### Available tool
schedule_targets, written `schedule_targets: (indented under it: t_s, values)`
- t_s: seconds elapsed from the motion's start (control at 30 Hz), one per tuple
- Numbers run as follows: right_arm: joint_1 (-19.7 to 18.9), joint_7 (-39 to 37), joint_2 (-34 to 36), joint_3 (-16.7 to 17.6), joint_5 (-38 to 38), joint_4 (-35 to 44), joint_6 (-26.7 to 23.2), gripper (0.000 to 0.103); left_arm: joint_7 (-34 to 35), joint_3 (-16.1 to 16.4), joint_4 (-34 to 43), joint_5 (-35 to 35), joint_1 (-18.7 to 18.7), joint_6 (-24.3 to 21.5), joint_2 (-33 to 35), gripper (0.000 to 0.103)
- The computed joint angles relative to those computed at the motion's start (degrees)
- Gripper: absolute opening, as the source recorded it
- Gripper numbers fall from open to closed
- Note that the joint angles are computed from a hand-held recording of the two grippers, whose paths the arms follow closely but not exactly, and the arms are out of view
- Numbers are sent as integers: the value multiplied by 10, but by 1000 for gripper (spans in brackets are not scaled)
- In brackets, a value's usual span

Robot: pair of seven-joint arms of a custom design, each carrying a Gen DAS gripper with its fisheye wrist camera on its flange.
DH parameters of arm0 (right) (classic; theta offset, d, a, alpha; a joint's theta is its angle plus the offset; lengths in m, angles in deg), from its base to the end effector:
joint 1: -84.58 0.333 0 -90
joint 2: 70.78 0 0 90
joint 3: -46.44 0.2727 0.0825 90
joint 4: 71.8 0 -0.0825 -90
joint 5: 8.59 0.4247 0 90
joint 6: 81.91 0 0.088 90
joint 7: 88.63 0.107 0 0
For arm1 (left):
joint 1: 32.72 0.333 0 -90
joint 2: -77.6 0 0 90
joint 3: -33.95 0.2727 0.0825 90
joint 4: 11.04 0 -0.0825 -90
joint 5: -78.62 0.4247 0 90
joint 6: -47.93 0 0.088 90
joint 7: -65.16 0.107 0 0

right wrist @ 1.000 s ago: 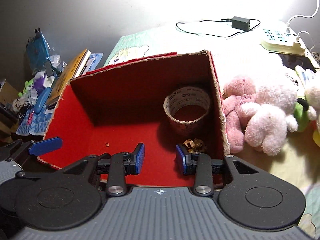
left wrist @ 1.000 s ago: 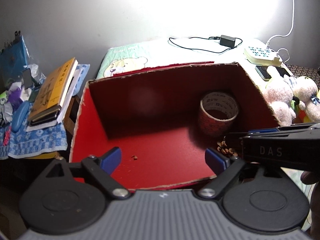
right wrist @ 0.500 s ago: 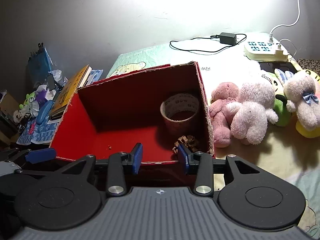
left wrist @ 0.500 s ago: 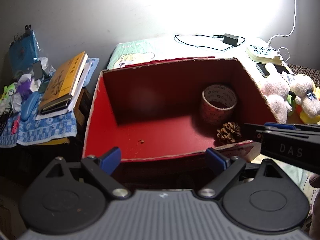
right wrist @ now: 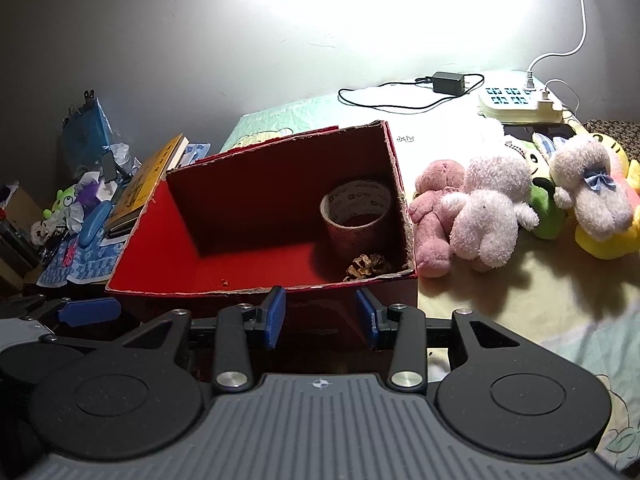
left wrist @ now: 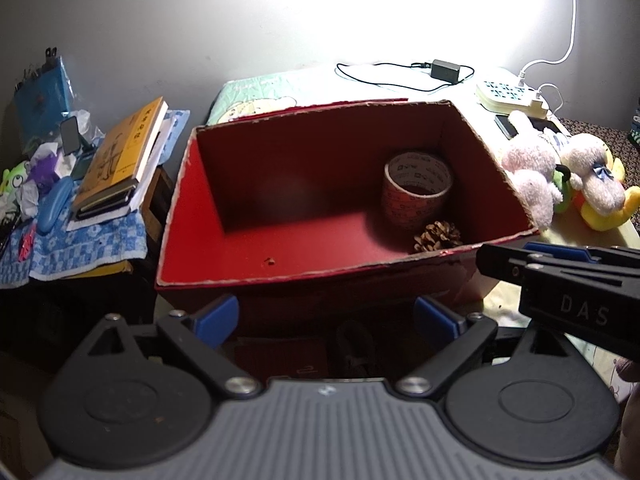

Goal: Organize objects
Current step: 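Reach the right gripper down to the brown wooden gourd-shaped toy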

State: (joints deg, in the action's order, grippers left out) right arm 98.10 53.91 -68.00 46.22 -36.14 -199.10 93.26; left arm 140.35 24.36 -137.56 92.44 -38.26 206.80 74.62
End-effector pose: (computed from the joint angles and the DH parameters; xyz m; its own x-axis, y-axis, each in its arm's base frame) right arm 0.5812 0.1748 0.3710 -0.1047 -0.9548 -0.2781 -0.7022 0.2690 -0.6592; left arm 0.5771 -0.1673 0.4057 -0.1851 -0.9809 -0.0591 -0.7877 0.1841 -0.5879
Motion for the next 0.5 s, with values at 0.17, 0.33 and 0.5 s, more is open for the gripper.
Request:
schedule_targets:
  t_s: [0.17,0.33,0.5]
  values:
    - [-3,21,-10,0,-13,-16,5,42,9,-2,-10,-10,-5,-2,-6,95]
    - [-7,11,-16,9,7,-31,3,42,26,-5,-11,-28,-11,-16,-2,96]
    - [-8,-20,-19,16,46,-41,-3,42,41,-5,0,-53,-16,-44,12,96]
